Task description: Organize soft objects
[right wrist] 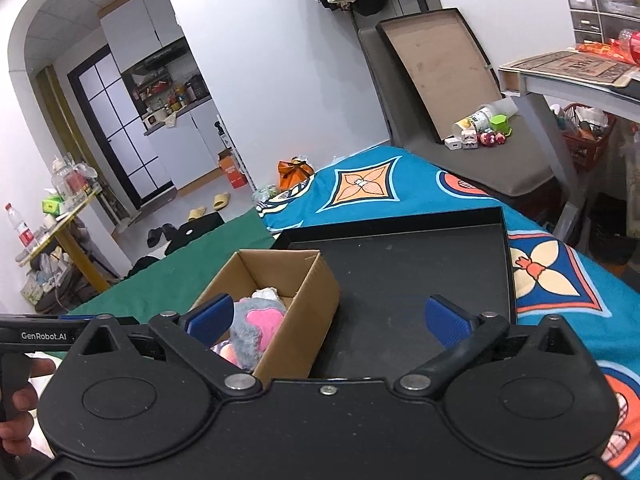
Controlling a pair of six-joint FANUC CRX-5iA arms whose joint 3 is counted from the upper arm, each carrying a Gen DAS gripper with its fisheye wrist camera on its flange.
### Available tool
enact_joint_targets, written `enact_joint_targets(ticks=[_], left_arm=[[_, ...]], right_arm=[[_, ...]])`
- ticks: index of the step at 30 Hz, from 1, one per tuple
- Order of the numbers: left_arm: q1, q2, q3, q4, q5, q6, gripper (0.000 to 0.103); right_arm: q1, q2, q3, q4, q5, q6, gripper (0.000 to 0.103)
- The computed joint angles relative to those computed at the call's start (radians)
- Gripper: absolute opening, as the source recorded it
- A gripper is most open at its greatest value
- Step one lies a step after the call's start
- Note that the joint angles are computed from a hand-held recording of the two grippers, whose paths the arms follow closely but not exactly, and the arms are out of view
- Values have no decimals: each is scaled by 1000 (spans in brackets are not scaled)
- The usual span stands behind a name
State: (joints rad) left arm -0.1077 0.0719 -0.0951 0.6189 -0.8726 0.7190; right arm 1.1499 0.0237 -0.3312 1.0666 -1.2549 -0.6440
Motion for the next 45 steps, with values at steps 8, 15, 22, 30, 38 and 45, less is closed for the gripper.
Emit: enact_joint_targets(ticks=[8, 15, 22, 30, 38, 45], left_arm=[[35, -55, -30, 51, -61, -49, 85], [61, -111, -73, 113, -97, -100, 90], [91, -157, -94, 140, -155, -126, 93], [131, -200, -124, 171, -230, -165, 98], [165, -241, -161, 192, -263, -203, 100], [186, -261, -178, 201, -272, -226, 100]], right_arm=[[58, -8, 37, -15, -74, 8, 103], [114, -11, 59, -12, -140, -11, 103], [158, -3, 90, -28, -183, -3, 103], [197, -2, 117, -35, -195, 2, 103], [224, 13, 143, -11, -186, 37, 103], [238, 30, 168, -4, -183, 70, 103]])
